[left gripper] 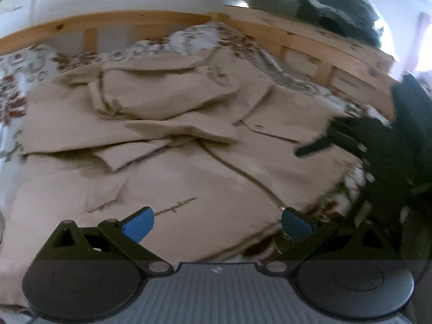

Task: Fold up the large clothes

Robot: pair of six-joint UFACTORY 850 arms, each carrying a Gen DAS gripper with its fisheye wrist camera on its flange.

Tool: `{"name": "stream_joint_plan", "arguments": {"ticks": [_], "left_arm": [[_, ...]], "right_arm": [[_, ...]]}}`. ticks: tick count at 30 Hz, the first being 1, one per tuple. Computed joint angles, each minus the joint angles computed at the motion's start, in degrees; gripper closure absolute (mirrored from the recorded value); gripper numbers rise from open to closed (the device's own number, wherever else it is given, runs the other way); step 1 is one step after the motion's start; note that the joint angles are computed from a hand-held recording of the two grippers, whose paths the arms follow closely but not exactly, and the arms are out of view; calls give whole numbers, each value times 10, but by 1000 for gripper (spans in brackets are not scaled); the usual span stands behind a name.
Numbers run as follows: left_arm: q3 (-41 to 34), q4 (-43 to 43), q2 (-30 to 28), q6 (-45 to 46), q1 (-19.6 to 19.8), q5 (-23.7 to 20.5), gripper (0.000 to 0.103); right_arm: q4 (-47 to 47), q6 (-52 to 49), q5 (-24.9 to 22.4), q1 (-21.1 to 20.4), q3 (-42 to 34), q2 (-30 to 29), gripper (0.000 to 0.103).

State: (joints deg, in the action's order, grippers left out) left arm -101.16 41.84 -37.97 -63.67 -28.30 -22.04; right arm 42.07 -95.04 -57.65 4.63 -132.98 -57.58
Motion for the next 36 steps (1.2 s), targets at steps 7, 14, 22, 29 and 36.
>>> {"name": "stream_joint_plan", "arguments": {"ticks": [7,14,22,29,36], "left_arm": [[-42,-1,-30,103,-21,-79,4],[-39,62,-20,-12,-13,-107,73],[-92,58,-34,-10,10,-115,86],[-83,43,-27,-2,13,-90,85],[-38,103,-14,-40,-11,-61,38]], "right_arm": [[159,-62,32,-21,17,5,4],[239,-76,49,-28,5,-5,13],[165,-36,-76,-29,-92,-57,13],[181,-141,128,-4,70,27,52],[273,-43,101,-19,2,-11,70]]}}
